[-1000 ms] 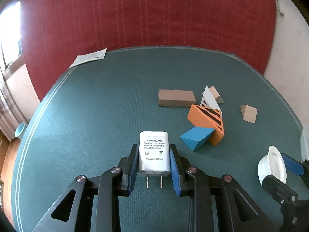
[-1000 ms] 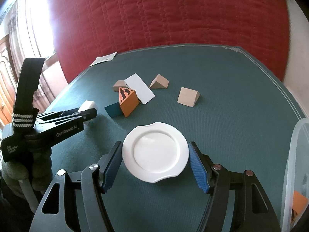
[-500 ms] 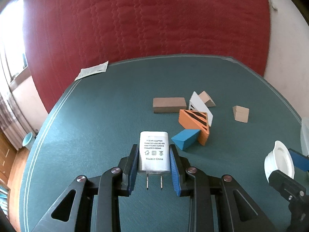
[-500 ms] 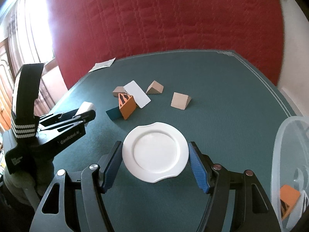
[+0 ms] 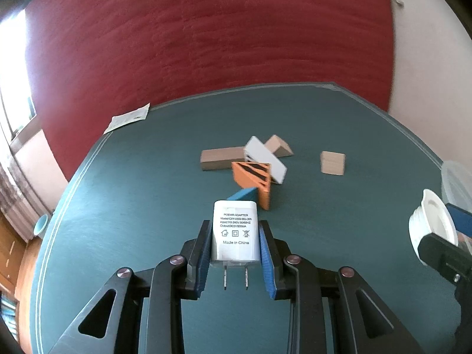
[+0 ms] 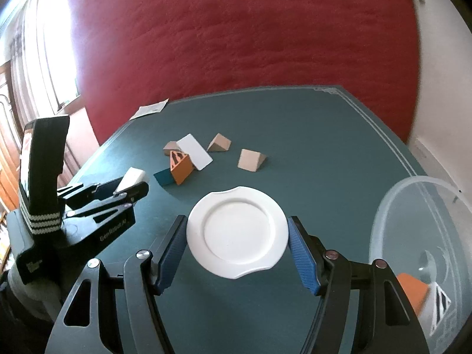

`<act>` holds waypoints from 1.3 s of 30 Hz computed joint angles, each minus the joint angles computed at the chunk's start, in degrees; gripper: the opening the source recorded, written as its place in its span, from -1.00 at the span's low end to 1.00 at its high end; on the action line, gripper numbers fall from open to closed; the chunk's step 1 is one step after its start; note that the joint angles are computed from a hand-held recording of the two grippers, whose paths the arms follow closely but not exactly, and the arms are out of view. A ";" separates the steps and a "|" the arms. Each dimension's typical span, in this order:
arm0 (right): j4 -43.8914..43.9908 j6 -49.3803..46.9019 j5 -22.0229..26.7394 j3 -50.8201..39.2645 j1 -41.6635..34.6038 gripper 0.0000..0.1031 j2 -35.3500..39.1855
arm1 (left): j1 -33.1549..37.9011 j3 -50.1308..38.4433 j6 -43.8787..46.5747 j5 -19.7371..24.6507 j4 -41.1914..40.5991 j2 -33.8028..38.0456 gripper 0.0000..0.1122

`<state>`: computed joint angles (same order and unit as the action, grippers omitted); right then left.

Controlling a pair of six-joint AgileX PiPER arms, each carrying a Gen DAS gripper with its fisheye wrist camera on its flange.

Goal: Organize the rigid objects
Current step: 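Carry the plate into the clear bin and open the right tool while the left tool carries the plug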

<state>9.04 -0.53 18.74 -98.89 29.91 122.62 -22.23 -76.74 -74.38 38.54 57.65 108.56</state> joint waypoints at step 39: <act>-24.40 23.55 -10.73 25.18 -12.51 0.32 -16.01 | -11.42 -12.86 5.75 7.21 -4.94 6.85 -0.44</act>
